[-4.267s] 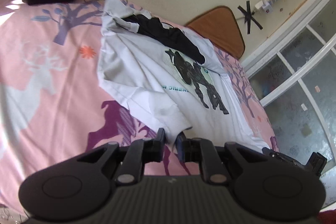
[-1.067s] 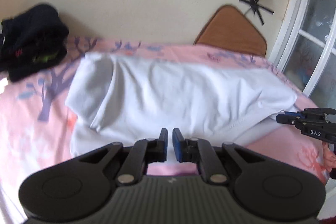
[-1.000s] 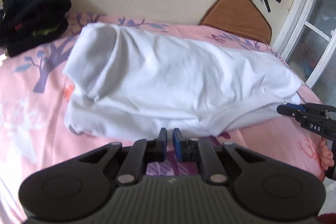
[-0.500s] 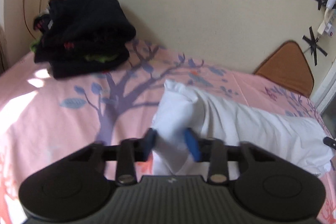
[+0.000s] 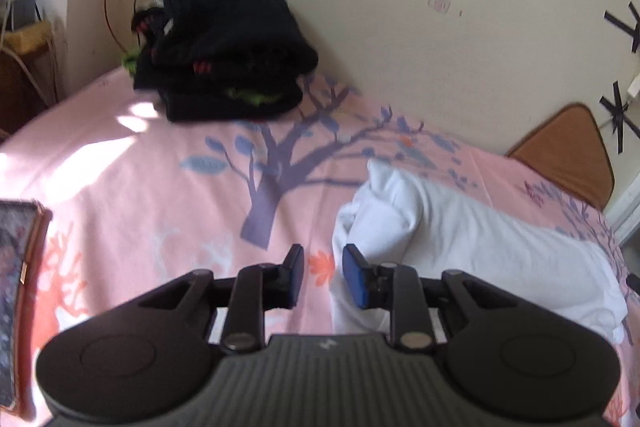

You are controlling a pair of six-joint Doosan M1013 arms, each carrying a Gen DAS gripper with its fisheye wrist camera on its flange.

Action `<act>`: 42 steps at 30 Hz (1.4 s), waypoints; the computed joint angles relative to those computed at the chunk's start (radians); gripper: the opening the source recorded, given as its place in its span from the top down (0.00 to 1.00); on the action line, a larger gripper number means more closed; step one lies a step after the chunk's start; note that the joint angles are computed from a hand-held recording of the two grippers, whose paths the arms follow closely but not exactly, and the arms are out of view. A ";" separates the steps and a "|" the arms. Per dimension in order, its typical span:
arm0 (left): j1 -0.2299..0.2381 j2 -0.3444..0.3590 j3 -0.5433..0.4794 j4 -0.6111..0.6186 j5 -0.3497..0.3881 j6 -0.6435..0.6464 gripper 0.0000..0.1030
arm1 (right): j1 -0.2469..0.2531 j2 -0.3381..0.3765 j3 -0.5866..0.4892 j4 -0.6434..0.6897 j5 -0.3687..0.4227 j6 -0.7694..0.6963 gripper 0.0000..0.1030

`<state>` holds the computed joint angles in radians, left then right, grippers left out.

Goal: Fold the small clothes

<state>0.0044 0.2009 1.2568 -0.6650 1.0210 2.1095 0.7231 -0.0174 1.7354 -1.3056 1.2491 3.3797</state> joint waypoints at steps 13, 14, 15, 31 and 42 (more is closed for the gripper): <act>-0.145 0.034 0.015 -0.049 -0.056 0.262 0.72 | -0.101 0.116 -0.150 0.158 -0.464 -0.244 0.60; -0.146 0.051 0.007 -0.024 -0.048 0.236 0.79 | -0.116 0.132 -0.167 0.226 -0.506 -0.301 0.63; -0.140 0.064 0.005 -0.027 -0.040 0.230 0.84 | -0.132 0.148 -0.185 0.318 -0.539 -0.375 0.63; -0.109 0.068 0.032 -0.139 -0.052 0.299 0.89 | -0.138 0.107 -0.144 0.247 -0.303 -0.318 0.67; -0.120 0.057 0.046 -0.115 -0.086 0.317 0.88 | -0.163 -0.007 -0.002 0.208 -0.265 0.004 0.91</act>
